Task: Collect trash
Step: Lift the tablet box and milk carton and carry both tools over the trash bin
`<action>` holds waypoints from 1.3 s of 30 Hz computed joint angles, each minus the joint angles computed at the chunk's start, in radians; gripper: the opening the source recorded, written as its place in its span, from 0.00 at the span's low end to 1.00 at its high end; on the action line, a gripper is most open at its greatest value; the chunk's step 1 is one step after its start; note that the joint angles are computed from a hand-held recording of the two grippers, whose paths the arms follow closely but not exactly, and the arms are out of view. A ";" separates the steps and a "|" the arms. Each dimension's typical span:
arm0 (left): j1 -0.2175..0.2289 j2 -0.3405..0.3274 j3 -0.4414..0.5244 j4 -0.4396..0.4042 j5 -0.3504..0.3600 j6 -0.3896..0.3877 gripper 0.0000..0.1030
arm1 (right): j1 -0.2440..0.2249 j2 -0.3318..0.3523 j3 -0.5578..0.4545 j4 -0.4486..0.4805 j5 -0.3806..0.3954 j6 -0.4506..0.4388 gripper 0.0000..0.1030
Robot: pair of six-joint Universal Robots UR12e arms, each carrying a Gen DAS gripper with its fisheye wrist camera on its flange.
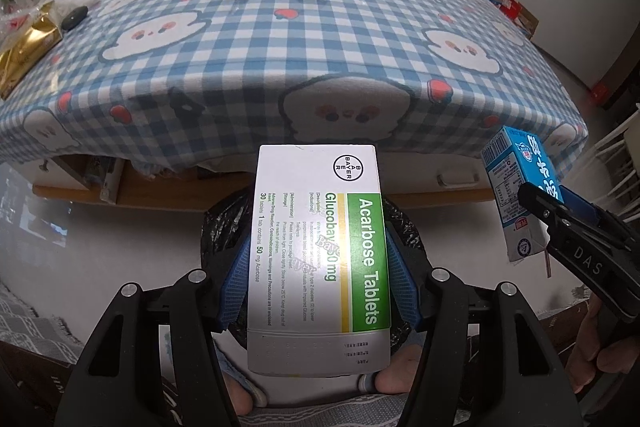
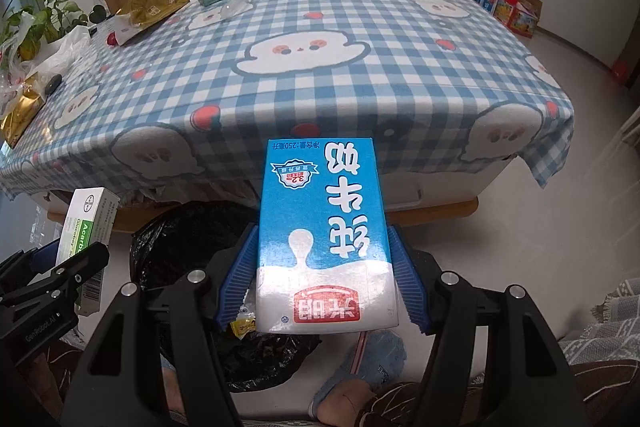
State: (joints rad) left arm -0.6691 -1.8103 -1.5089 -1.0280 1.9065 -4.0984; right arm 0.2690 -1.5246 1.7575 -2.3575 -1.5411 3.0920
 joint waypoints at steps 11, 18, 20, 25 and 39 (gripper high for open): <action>0.012 -0.025 -0.027 0.014 -0.024 0.003 0.58 | -0.003 0.036 0.019 -0.006 -0.009 -0.004 0.60; 0.026 -0.045 -0.040 0.014 -0.053 0.004 0.58 | 0.001 0.059 0.025 -0.004 -0.022 -0.011 0.60; 0.029 -0.053 -0.040 0.015 -0.063 0.003 0.58 | -0.001 0.064 0.024 0.000 -0.026 -0.009 0.60; 0.030 -0.075 -0.033 0.028 -0.081 0.027 0.58 | 0.000 0.069 0.027 0.006 -0.036 -0.003 0.60; 0.017 -0.072 -0.027 0.077 -0.034 0.068 0.65 | 0.003 0.060 0.023 0.000 -0.036 0.000 0.60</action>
State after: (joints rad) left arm -0.6518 -1.8819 -1.5357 -0.9509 1.8729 -4.0301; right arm 0.2722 -1.4647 1.7810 -2.3573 -1.5775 3.0920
